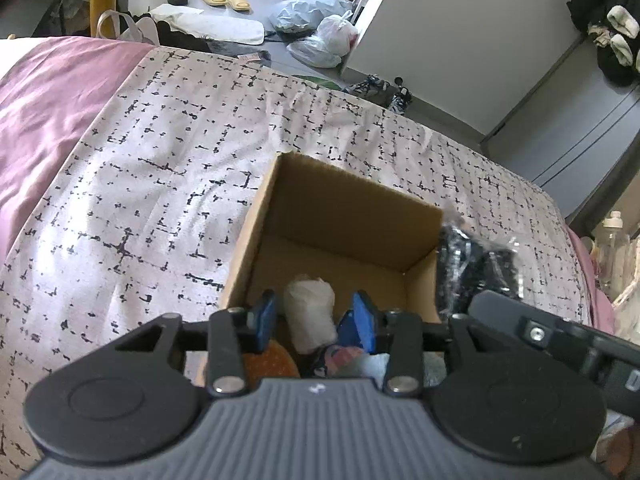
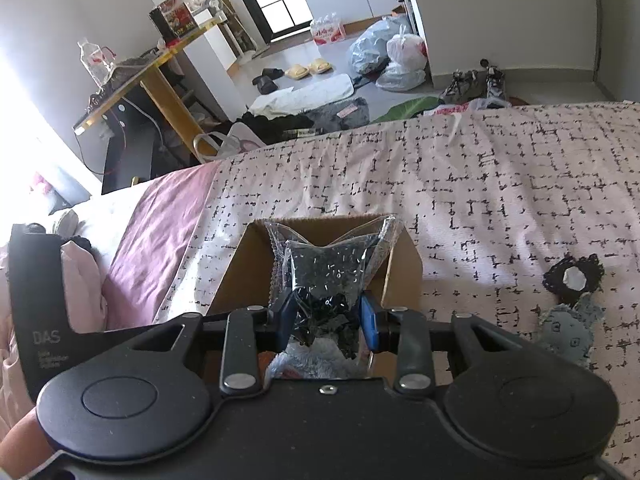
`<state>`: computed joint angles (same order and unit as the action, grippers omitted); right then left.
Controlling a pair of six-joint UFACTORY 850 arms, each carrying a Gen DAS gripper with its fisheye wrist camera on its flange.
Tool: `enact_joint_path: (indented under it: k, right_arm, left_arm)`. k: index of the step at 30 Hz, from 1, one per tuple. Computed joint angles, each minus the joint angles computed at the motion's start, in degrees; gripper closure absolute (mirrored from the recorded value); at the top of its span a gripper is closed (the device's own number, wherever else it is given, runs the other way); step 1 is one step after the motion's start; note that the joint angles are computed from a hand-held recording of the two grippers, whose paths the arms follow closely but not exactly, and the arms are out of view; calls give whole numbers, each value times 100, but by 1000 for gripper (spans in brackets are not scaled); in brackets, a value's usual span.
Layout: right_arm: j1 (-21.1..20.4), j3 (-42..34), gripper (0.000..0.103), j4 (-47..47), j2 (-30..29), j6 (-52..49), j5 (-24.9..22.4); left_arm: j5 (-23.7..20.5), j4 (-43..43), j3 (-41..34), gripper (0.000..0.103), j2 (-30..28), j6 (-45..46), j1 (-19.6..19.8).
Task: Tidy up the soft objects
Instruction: 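Open the right tool to drop the clear bag into the box, then move both tools back toward the small grey plush and black lace item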
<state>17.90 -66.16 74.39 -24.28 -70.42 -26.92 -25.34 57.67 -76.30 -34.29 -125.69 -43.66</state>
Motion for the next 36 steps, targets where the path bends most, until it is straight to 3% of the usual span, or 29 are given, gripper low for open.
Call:
enact_joint_path:
  k: [6,12,19,24,26,29,31,34,36]
  right_arm:
    - [33,-141,69,-229,-79,227,-19]
    - [110,-283,69,-523,-188,518,66]
    - [255,-549,69,-1107,-394,1100,170]
    - [385,-708,68,-1573,-530,1540,369]
    - [428,-762,64,-1898,-580,1860,421]
    - [458,-792,46,-2365,-602,2383,423]
    - [429,-731,44,-2353,-533,2480,412]
    - [322,-696,43,-2123,-433,2432,161]
    - [262,-606,38,-1959,-286,2247,136]
  left_arm:
    - [24,337,231,60,211,-651,-61]
    - [-267,669,413,53,462,-1150,-186]
    - [-557,1101,639,29,703,-1712,-292]
    - [-581,1199,843,28,864,-2067,-291]
    - [-623,1233,905,28,911,-2162,-306]
    - [-666,1210,969,28,960,-2276,-315]
    - [-721,1145,969,27,974,-2317,-341]
    - [-821,1131,905,17,974,-2253,-402]
    - [-944,1136,847,13,969,-2232,-454]
